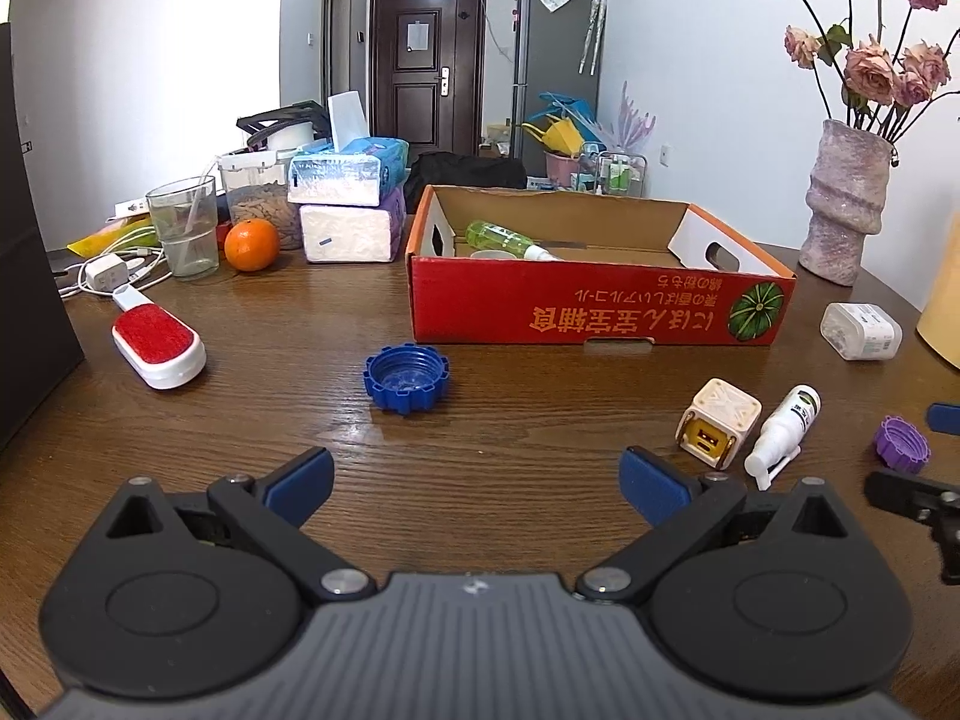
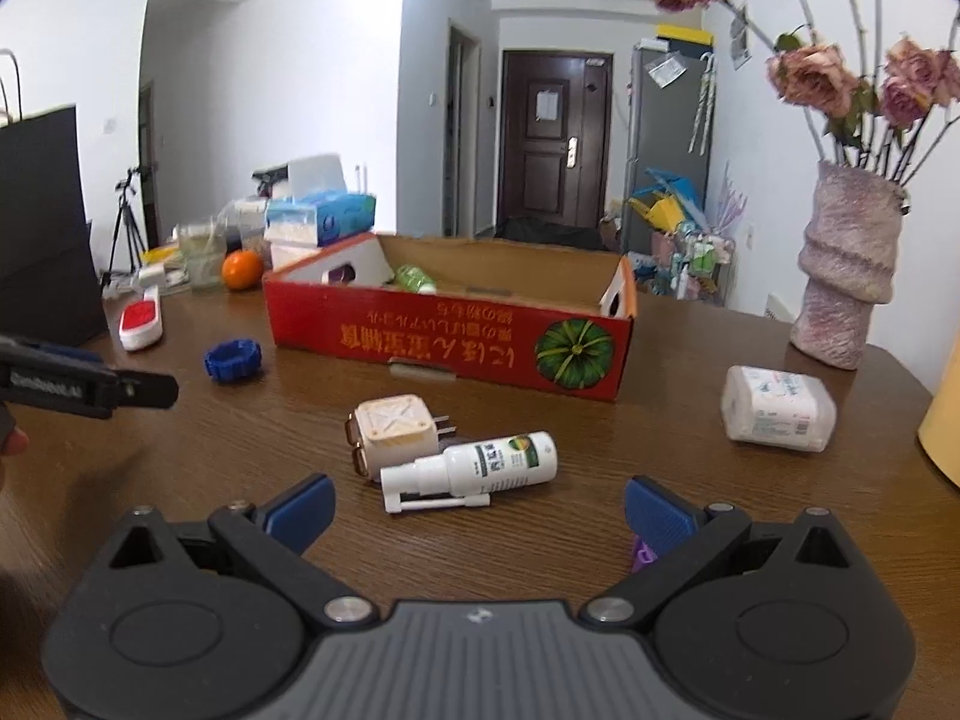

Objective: Organize rigid objects
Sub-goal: 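Reach the right tool to the white spray bottle and close on it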

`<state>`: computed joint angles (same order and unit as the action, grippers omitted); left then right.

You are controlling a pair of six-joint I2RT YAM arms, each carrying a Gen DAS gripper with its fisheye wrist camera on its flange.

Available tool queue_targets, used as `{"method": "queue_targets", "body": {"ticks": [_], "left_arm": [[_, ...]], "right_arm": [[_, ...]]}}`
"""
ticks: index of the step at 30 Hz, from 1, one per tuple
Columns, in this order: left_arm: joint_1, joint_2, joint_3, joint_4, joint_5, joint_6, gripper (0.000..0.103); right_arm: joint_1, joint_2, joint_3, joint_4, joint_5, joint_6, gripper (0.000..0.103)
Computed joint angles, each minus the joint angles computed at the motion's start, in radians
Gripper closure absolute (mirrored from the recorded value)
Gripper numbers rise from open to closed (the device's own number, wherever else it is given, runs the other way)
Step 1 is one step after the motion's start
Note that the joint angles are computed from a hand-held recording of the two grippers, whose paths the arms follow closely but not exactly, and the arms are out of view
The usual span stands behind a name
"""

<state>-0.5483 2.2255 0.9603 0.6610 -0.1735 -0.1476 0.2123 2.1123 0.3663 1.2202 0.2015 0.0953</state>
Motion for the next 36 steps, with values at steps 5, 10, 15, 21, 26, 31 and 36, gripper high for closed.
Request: {"method": "queue_targets", "body": {"ticks": [5, 10, 15, 21, 26, 31, 36], "left_arm": [[0.01, 0.005, 0.008, -0.009, 0.013, -0.013, 0.0], [0.022, 0.018, 0.032, -0.038, 0.019, -0.029, 0.0], [0.03, 0.028, 0.049, -0.056, 0.029, -0.039, 0.0], [0.036, 0.04, 0.065, -0.075, 0.037, -0.047, 0.0], [0.04, 0.043, 0.066, -0.073, 0.042, -0.052, 0.0], [0.04, 0.049, 0.077, -0.088, 0.045, -0.055, 0.0], [0.035, 0.053, 0.083, -0.093, 0.041, -0.05, 0.0]], "right_arm": [[-0.027, 0.017, 0.091, -0.102, -0.055, -0.054, 0.0], [-0.052, 0.058, 0.209, -0.214, -0.087, -0.084, 0.0], [-0.074, 0.1, 0.305, -0.306, -0.122, -0.091, 0.0], [-0.093, 0.124, 0.386, -0.4, -0.155, -0.121, 0.0], [-0.094, 0.15, 0.432, -0.436, -0.162, -0.113, 0.0], [-0.088, 0.173, 0.441, -0.427, -0.151, -0.12, 0.005], [-0.083, 0.181, 0.423, -0.381, -0.137, -0.12, 0.005]]}}
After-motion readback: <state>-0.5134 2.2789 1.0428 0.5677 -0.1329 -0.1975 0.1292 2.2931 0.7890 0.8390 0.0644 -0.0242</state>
